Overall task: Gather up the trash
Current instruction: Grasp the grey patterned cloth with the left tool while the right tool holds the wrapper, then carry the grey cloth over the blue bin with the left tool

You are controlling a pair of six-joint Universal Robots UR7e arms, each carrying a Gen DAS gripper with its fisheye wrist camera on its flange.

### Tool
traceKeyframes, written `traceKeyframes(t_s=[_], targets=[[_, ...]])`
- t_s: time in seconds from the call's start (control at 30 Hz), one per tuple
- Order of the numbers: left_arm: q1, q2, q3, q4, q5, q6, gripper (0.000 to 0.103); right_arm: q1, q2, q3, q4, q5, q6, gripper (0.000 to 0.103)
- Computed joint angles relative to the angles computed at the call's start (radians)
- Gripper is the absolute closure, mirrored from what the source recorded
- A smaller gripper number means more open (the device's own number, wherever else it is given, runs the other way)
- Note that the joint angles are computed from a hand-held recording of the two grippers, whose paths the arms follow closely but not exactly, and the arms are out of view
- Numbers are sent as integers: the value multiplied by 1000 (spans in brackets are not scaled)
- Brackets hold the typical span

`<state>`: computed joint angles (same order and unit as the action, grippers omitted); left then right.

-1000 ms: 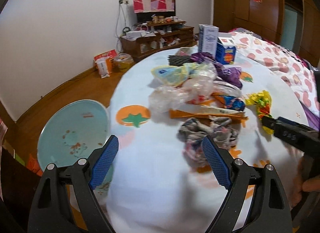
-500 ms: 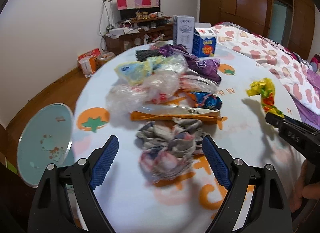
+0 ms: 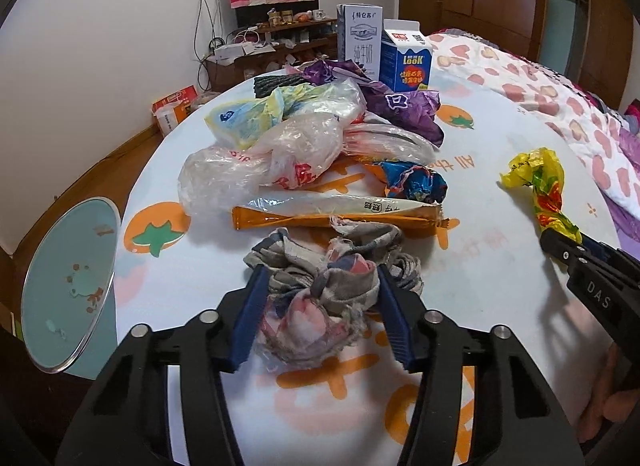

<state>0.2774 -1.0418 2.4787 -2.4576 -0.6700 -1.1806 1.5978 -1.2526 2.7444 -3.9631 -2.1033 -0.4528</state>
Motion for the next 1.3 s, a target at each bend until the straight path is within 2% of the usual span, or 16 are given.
traceKeyframes(t_s=[0.1,0.23,0.67,1.03,1.3], targets=[[-11,-9,2,18,5,2,60,-1,-7,2,7,0,4,76],[-22,-33,12,27,3,0,64,-4,-55,8,61,21,31,76],[-91,-166,51,173,-2,-105,70,115,-93,12,93,-19,68,76],[-123,-282,79,321,7,-214,74,215,-63,0,117,-52,93,76],[-143,-387,82,505,20,-332,74,291,-8,-26,142,-70,119,76]])
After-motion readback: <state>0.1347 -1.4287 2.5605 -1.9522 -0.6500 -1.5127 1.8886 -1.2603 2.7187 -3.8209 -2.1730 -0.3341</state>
